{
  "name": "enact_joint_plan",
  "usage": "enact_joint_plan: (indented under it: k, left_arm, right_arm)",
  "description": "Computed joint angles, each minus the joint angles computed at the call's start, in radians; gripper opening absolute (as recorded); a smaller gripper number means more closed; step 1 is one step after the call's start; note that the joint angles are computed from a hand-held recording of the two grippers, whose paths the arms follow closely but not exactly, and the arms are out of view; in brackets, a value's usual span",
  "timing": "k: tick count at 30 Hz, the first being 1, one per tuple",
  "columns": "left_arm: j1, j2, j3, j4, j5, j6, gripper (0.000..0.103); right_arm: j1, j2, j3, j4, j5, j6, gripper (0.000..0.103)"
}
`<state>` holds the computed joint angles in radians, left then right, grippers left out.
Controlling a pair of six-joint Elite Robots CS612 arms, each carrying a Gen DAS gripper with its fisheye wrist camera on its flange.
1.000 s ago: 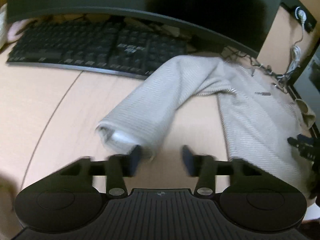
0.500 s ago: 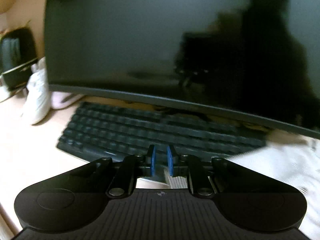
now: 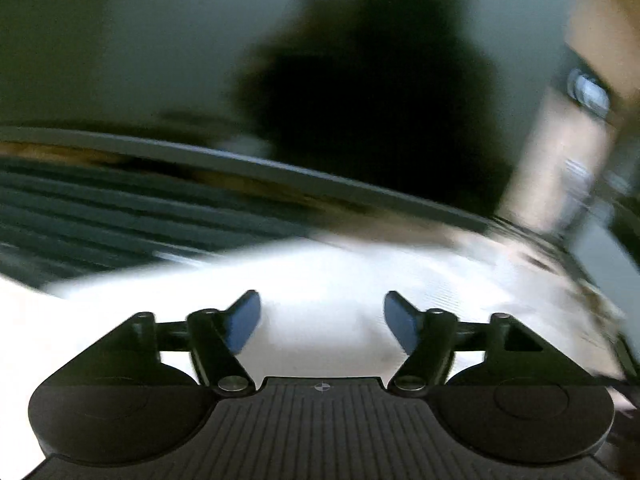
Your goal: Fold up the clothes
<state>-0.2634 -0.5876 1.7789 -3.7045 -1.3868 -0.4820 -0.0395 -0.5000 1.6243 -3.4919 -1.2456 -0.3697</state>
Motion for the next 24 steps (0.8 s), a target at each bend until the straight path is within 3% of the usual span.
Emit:
enact_joint_plan:
  k: [4, 7, 10, 13, 14, 15, 16, 18, 20, 24]
  left_arm:
    - [-0.055, 0.064, -0.077, -0.027, -0.155, 0.118, 0.091]
    - [-0.093, 0.08, -0.093, 0.006, -0.181, 0.211, 0.094]
    - [-0.106, 0.068, -0.074, 0.07, -0.182, 0.23, 0.095]
    - [-0.107, 0.06, -0.049, 0.059, -0.195, 0.227, 0.096]
    - [-0.111, 0.058, -0.041, 0.055, -0.183, 0.227, 0.096]
    - [-0.116, 0.055, -0.034, 0.051, -0.171, 0.227, 0.096]
    - [-0.12, 0.053, -0.028, 0.048, -0.159, 0.227, 0.096]
    - [-0.116, 0.057, -0.038, 0.055, -0.15, 0.219, 0.097]
    - [-0.117, 0.06, -0.045, 0.059, -0.131, 0.209, 0.097]
    - [-0.128, 0.06, -0.046, 0.068, -0.067, 0.191, 0.098]
  right_arm:
    - [-0.003, -0.003, 0.006, 0.004, 0.009, -0.006, 0.085]
    - [-0.011, -0.009, 0.015, 0.017, 0.03, -0.016, 0.084]
    - [-0.027, -0.017, 0.037, 0.019, 0.063, -0.039, 0.085]
    - [-0.037, -0.045, 0.062, 0.081, 0.085, -0.085, 0.084]
    - [-0.037, -0.059, 0.059, 0.125, 0.095, -0.119, 0.073]
    - [-0.037, -0.073, 0.054, 0.171, 0.104, -0.153, 0.045]
    - [-0.036, -0.085, 0.049, 0.212, 0.113, -0.185, 0.037]
    - [-0.029, -0.084, 0.002, 0.209, 0.134, -0.237, 0.035]
    - [-0.016, -0.063, -0.084, 0.238, 0.16, -0.228, 0.036]
    - [0.018, 0.025, -0.293, 0.334, 0.189, -0.182, 0.039]
